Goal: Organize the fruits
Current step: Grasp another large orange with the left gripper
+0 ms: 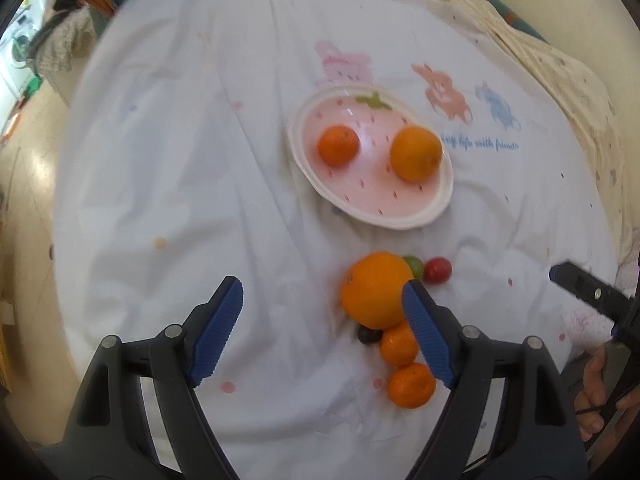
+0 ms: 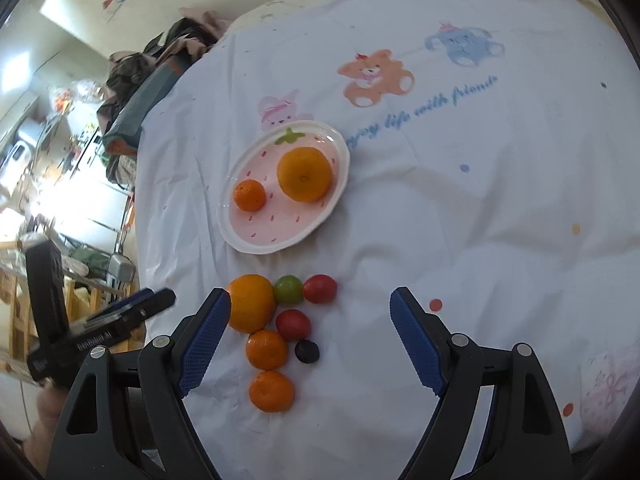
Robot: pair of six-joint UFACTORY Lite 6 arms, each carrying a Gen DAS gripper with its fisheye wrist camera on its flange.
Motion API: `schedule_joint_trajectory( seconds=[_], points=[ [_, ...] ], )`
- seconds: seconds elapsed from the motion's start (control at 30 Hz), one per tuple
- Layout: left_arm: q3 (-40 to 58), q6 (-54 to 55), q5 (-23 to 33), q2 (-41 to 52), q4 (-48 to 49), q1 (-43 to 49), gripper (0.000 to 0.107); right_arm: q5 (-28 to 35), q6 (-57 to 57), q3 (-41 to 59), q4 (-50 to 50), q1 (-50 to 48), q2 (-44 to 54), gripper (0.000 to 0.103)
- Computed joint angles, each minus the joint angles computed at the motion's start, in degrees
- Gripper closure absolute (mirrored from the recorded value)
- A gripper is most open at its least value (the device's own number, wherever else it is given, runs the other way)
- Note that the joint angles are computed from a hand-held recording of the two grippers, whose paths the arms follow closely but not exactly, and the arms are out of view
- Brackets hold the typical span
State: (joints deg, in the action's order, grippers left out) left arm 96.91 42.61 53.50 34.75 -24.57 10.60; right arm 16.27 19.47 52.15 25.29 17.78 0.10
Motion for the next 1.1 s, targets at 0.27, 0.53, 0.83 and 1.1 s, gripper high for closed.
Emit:
schedule_joint_trajectory(
  seconds=[0.27, 0.53, 0.83, 1.1],
  points=[
    [-6.62, 0.74, -4.11, 2.13, 1.61, -7.2, 0.028, 0.46, 3.22, -0.78, -2.23, -1.87, 0.33, 0.019],
    [-4.67, -1.52, -5.41, 5.89, 3.25, -10.34, 0.028, 0.71, -7.61, -3.12, 7.94, -4.87, -0.57, 0.019],
    [-0.38, -2.96, -4.63, 10.15, 3.26, -9.87, 0.043, 1.69, -16.98, -1.69, 17.25, -5.97, 1.56, 0.019],
    [-4.33, -1.83, -6.84, 6.58, 4.68, -10.68, 0.051, 1.86, -13.31, -0.58, 13.4, -5.03, 3.05, 0.019]
  ],
)
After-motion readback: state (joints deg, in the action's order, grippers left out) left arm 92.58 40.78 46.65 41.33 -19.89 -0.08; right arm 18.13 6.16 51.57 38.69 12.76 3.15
